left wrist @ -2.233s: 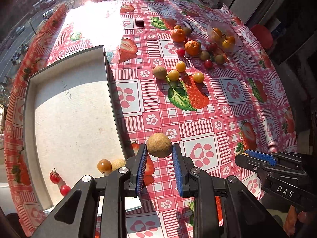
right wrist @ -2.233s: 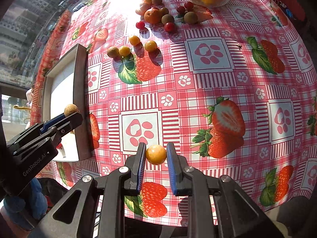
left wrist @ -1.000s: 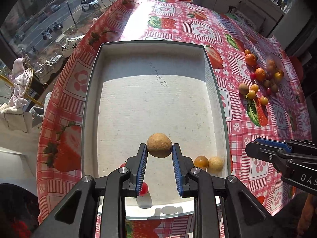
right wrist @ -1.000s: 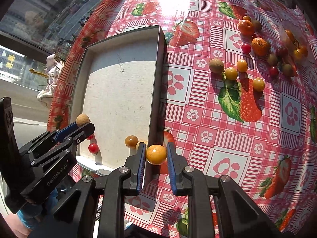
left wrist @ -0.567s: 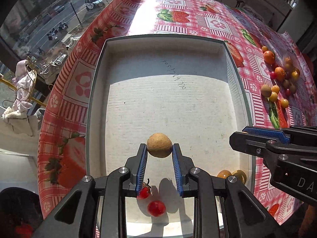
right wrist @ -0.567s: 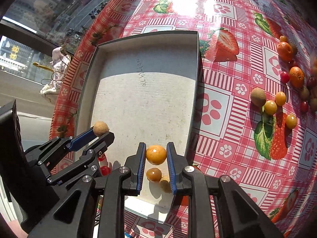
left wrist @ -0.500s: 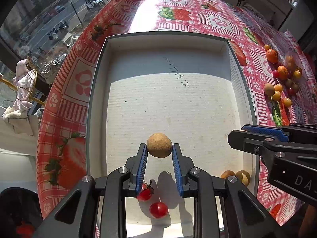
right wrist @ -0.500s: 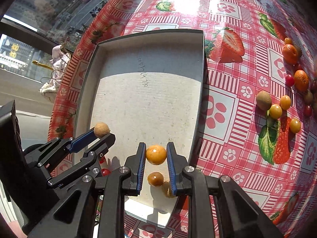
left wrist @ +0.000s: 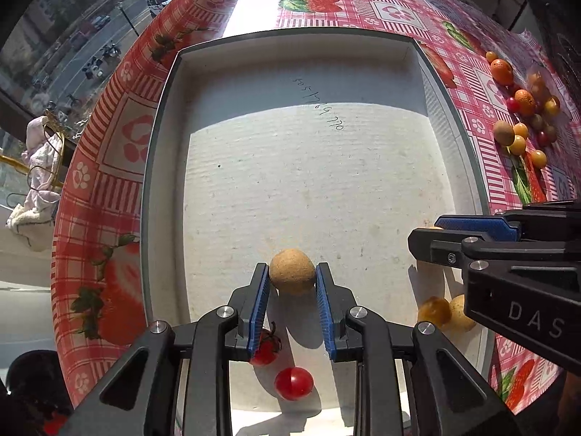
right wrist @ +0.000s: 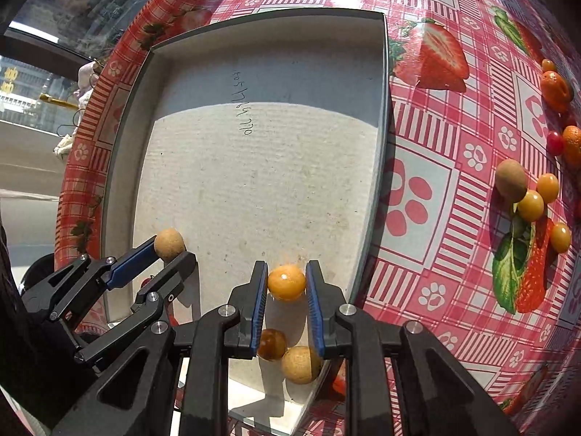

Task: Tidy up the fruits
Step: 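Carry both fruits into the white tray and open both tools, then grasp a brown kiwi with left tool while right tool grasps a yellow tomato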

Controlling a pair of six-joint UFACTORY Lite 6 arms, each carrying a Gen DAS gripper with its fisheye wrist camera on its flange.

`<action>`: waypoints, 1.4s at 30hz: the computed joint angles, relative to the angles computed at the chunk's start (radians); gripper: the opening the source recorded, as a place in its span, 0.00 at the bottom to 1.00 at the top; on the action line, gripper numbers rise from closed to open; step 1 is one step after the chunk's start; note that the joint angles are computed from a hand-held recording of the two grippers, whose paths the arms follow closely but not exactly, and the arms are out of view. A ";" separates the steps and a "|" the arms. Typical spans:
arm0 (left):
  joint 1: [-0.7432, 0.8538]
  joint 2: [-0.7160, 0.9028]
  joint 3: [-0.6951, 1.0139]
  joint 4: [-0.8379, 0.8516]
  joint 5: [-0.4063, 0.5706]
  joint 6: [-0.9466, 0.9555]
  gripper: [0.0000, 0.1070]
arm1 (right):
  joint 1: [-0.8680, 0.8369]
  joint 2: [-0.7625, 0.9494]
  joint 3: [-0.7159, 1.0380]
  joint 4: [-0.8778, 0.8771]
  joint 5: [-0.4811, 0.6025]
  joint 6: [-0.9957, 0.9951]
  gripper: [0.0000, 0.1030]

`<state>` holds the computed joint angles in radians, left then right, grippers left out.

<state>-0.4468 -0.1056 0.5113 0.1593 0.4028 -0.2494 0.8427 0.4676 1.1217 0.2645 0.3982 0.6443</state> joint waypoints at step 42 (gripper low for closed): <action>-0.332 -0.023 0.307 0.022 0.433 -0.363 0.67 | -0.180 -0.771 -0.505 -0.078 0.223 0.018 0.84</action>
